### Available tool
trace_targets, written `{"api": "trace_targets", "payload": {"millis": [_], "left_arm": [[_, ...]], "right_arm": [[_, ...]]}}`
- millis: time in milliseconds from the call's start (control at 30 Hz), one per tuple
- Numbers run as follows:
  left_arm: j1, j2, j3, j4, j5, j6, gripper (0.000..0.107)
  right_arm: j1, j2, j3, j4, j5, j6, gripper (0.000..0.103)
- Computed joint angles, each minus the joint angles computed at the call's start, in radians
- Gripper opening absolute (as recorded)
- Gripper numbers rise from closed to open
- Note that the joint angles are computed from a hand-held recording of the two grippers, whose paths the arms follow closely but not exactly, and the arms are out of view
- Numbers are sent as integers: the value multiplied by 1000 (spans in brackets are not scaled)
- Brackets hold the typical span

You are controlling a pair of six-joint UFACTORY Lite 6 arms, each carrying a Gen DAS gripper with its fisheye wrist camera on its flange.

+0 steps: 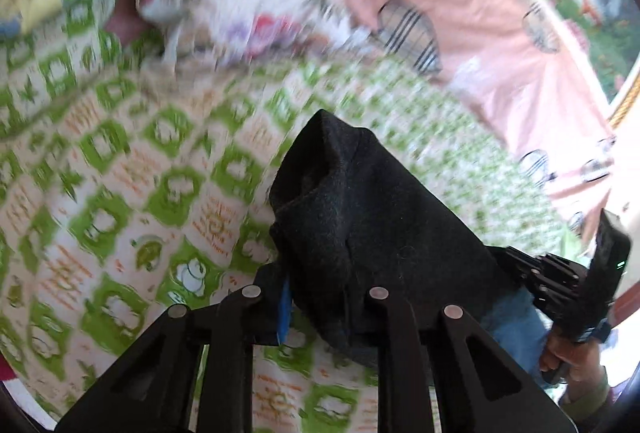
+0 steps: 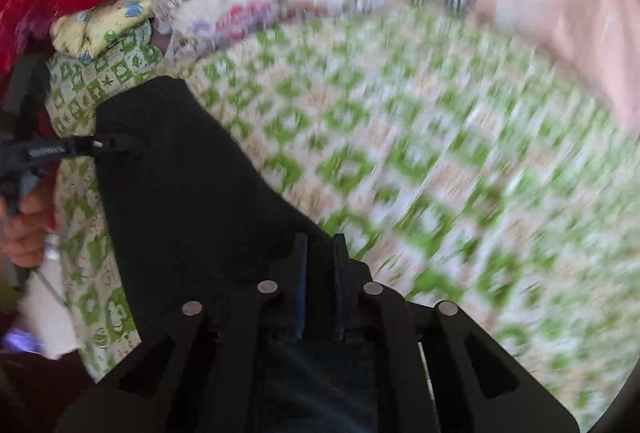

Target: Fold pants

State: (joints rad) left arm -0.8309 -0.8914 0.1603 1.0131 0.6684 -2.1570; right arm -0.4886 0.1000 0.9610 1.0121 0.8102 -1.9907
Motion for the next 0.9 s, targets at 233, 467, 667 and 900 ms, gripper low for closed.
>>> {"api": "trace_targets", "payload": {"millis": [233, 467, 667, 900], "left_arm": [[10, -31, 29, -12, 94, 109, 18], [182, 162, -46, 134, -118, 22, 19], [144, 121, -64, 40, -66, 79, 33], [-143, -24, 39, -71, 307, 127, 56]], "right_arm": [[105, -108, -128, 245, -155, -193, 9], [231, 48, -118, 415, -327, -241, 9], [187, 76, -88, 358, -258, -111, 25], [-106, -39, -92, 212, 38, 36, 50]]}}
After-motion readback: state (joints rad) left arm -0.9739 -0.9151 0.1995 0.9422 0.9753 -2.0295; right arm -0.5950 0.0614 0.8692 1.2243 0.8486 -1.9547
